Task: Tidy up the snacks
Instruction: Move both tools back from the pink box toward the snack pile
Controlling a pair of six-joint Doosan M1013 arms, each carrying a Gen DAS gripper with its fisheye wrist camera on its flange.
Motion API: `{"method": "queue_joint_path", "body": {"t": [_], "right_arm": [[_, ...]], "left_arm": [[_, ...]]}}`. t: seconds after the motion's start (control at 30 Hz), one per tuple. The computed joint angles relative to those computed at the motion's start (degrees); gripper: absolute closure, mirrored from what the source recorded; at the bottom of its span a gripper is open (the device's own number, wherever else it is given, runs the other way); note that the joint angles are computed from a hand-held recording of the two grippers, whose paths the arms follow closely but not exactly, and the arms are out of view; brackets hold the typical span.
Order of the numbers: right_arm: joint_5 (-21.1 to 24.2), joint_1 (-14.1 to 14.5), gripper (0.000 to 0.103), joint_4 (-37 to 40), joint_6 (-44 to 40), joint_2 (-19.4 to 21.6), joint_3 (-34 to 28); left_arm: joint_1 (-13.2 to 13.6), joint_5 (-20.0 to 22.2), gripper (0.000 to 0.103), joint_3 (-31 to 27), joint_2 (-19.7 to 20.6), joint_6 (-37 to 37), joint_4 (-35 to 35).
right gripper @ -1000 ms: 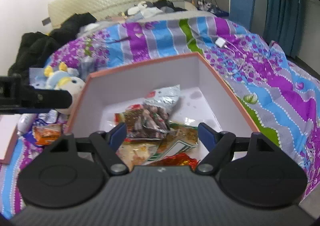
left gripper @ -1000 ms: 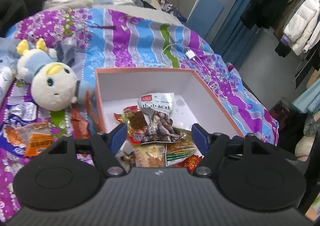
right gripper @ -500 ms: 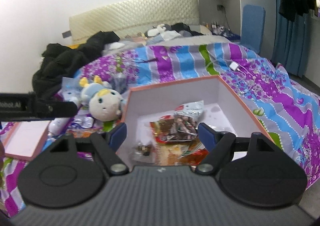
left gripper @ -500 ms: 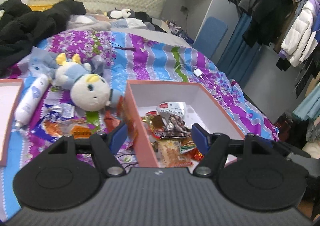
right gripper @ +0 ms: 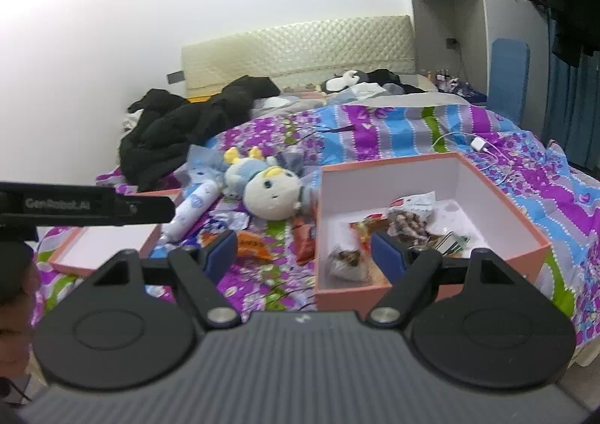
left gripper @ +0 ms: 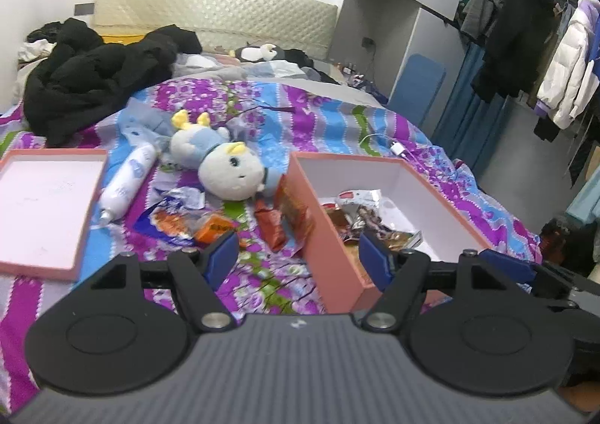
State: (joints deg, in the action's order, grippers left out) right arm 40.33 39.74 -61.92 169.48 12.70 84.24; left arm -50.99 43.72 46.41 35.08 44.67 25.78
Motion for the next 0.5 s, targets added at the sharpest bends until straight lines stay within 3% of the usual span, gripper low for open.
{"method": "queue_joint_path", "body": {"t": [0.23,0.5], "right_arm": [[0.7,2.4,0.023,-0.6,1.0,-0.4,1.5],[1.1,3.7,0.023,0.2,1.0,-0.2,2.4]], "left_arm": [[-1.1,-1.2,0.028,8.2,-4.4,-5.7,4.5],[-1.3,-1.1,0.028,12.3,-6.3,-8.1,5.6]]}}
